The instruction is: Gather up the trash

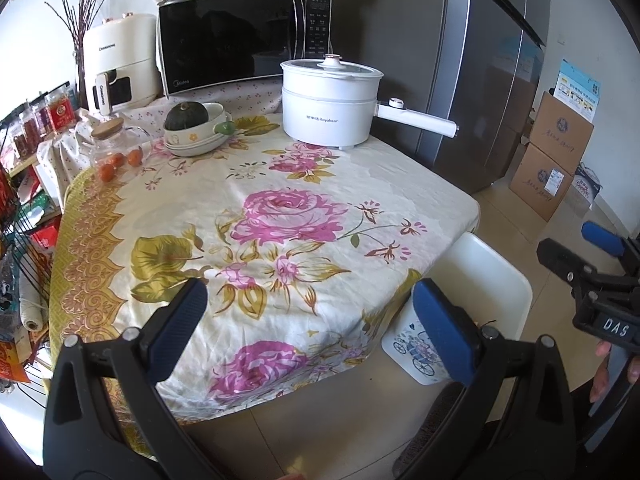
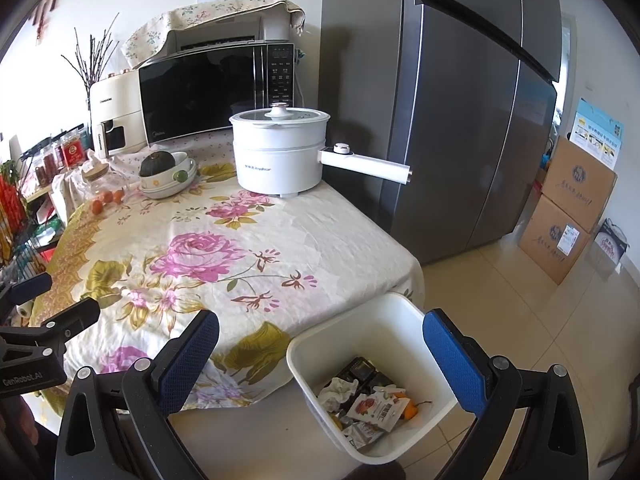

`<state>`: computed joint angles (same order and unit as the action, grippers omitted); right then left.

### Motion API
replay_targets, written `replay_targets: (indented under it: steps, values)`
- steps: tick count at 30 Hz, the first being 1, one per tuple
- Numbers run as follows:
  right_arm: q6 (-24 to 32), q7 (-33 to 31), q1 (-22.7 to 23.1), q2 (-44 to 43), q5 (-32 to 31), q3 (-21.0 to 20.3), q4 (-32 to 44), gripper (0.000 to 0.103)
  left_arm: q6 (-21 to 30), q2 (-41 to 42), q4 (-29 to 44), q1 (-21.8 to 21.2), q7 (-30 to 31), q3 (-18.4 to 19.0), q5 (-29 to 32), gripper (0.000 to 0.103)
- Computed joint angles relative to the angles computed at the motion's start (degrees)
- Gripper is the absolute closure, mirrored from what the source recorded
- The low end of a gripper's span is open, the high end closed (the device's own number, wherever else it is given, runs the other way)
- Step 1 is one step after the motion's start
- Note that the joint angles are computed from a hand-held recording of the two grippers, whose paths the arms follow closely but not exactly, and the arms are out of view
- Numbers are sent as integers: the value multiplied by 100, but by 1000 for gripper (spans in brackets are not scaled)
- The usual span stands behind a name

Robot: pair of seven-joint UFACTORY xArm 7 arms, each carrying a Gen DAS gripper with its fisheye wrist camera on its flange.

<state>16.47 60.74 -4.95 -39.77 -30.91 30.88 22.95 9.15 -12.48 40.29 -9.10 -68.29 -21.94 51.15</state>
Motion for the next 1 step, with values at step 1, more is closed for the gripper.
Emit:
replay_targets:
  steps: [1]
  values:
    - [2, 38, -6, -9, 2, 28, -17, 0, -41, -10, -18, -76, 162, 105, -164, 1]
